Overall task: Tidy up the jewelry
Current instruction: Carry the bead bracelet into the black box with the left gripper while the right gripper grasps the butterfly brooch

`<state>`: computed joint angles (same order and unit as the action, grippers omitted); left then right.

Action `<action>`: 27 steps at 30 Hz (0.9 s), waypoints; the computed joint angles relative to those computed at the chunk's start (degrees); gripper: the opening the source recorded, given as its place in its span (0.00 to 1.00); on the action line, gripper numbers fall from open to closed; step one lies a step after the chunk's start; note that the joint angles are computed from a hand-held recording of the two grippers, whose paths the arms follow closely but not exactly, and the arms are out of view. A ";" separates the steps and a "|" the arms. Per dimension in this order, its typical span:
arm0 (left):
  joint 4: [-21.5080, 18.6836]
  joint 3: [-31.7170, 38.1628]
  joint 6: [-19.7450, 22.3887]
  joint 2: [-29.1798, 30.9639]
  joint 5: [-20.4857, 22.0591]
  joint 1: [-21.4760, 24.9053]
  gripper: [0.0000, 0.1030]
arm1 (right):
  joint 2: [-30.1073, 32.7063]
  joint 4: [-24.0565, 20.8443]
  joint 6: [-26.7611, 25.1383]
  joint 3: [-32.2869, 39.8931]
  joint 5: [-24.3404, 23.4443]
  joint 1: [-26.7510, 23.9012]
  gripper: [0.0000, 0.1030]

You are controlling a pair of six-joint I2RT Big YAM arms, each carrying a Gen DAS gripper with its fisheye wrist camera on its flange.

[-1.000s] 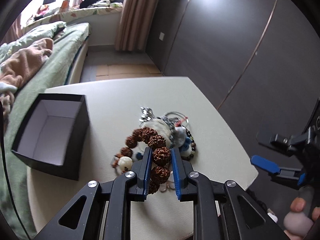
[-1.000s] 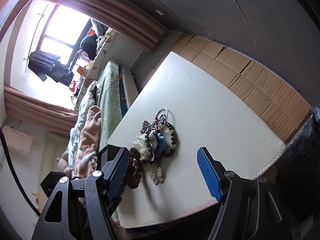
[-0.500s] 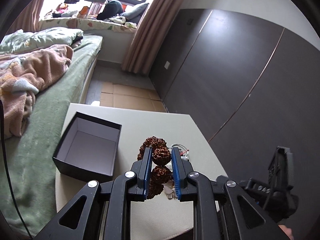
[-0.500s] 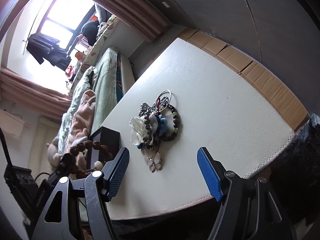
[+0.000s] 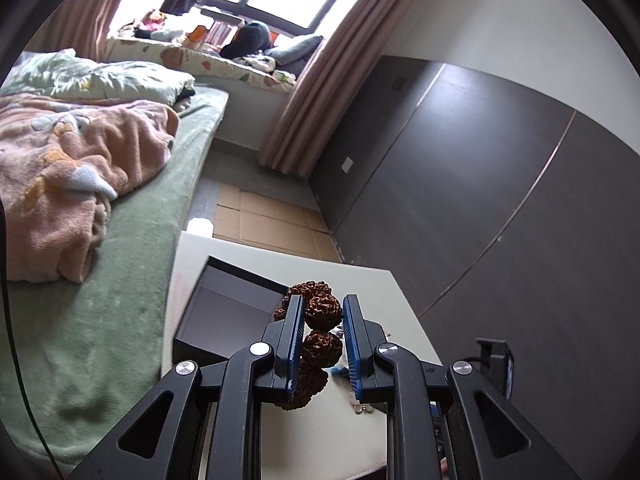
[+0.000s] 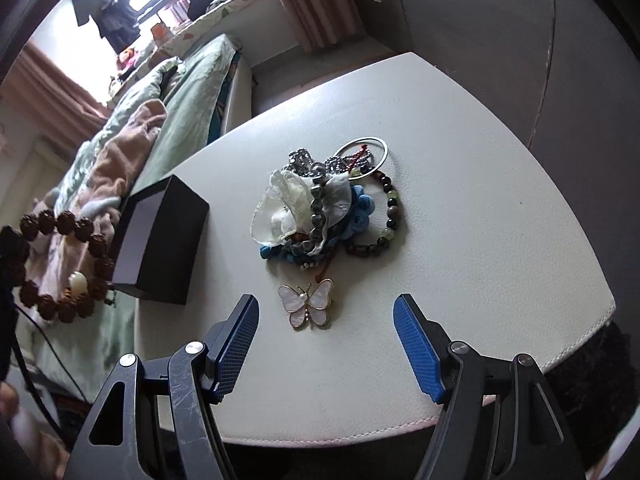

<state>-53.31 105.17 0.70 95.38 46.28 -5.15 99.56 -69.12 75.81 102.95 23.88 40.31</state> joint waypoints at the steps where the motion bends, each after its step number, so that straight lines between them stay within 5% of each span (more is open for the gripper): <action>1: 0.05 0.18 -0.23 0.15 0.01 0.32 0.20 | 1.27 -1.69 -0.74 1.74 0.14 0.05 0.69; 11: 0.26 1.11 -0.72 1.19 -1.47 1.81 0.20 | 10.80 -15.87 -2.30 15.04 3.11 0.62 0.69; 15: 0.32 1.25 -0.80 1.45 -2.41 1.55 0.20 | 14.03 -19.56 -3.40 18.93 2.83 0.65 0.42; 17: 0.10 1.56 0.03 1.65 -3.59 1.11 0.20 | 11.14 -14.23 -3.62 14.65 1.77 0.54 0.35; 27: -7.40 10.93 4.93 6.57 -8.83 -1.26 0.20 | -2.19 10.21 -1.12 -3.94 -1.75 -0.35 0.35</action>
<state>-60.71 116.10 5.63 101.95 37.45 -6.42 97.37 -58.91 74.68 99.01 22.13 39.95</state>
